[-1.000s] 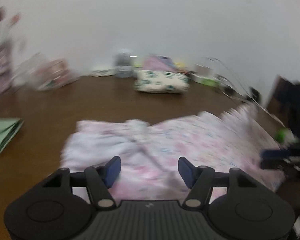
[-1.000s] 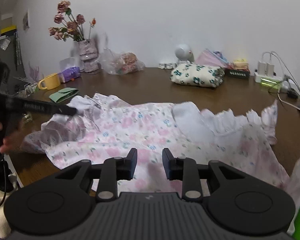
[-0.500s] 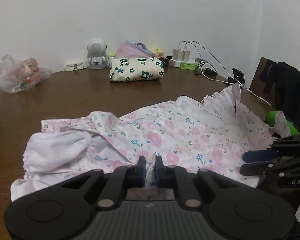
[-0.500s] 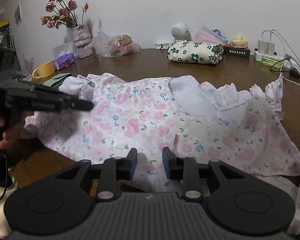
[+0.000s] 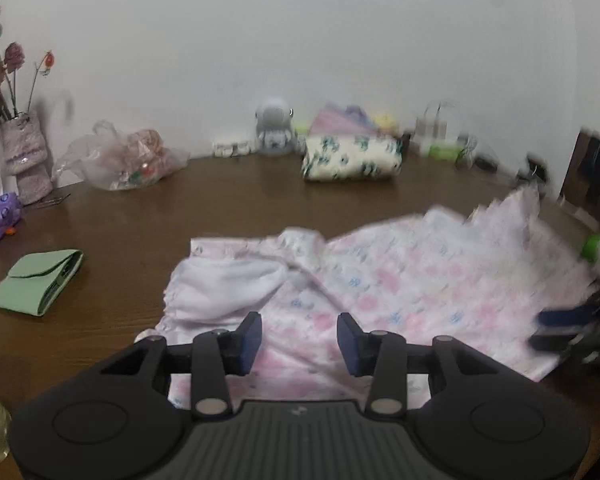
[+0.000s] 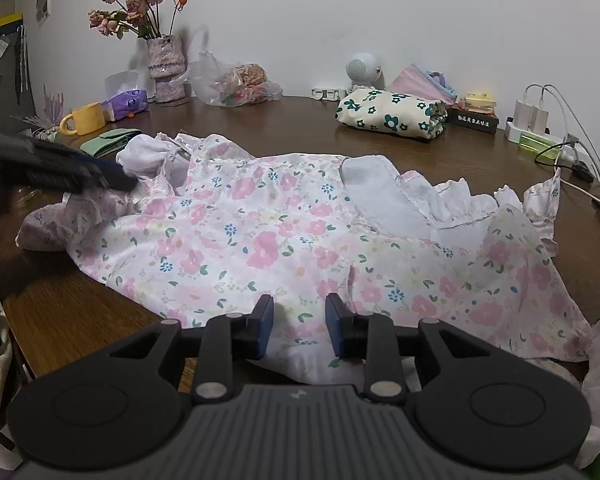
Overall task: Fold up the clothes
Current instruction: 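Grasp the dress edge with the left gripper and lift it off the table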
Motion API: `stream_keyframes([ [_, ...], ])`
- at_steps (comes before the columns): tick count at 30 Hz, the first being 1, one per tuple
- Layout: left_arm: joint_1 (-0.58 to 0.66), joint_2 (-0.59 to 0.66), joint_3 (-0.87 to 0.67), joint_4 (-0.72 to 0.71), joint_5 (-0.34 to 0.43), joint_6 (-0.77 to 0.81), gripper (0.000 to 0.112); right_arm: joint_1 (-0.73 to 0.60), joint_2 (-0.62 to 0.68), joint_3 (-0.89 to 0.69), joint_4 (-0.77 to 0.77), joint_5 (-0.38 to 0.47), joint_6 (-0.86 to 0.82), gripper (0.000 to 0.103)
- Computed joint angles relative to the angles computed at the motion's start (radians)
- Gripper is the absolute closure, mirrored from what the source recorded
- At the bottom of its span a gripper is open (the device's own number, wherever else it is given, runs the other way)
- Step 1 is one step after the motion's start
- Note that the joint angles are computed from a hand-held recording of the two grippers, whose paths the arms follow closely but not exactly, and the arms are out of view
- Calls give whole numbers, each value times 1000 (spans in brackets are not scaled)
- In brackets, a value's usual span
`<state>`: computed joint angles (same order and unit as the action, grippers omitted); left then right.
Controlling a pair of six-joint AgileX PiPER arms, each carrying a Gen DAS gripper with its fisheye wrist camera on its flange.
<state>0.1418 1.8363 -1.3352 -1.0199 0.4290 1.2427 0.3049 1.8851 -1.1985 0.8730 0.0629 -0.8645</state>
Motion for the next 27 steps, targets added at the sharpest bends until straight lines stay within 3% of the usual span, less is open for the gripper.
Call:
stream_keyframes([
  [2,-10,-5,10,6,40,-25,71,7,-1,3,-79,-9,76,69],
  [6,-83,8,61,201,-90,-186,72,8,-1,4,-128,-10,122,69],
  [8,-83,8,101,178,-142,-162,71,7,-6,10,-107,-8,99,69],
  [11,-35,-11,139,39,-111,-28,71,1,-12,15,-111,2,97,70],
  [15,-16,-52,206,-60,-119,104,71,-2,-29,20,-233,35,199,71],
  [18,9,-59,202,-59,-71,113,71,-18,-67,67,-84,42,40,71],
  [22,71,-21,47,176,67,-157,72,-23,-91,79,-223,61,182,70],
  [24,104,-25,-30,246,100,-257,71,-49,-92,33,-251,140,214,70],
  [26,123,-19,-127,294,136,-327,57,-90,-98,-25,-191,237,168,66],
  [27,113,-1,-196,361,145,-387,43,-102,-88,-79,-216,267,180,53],
])
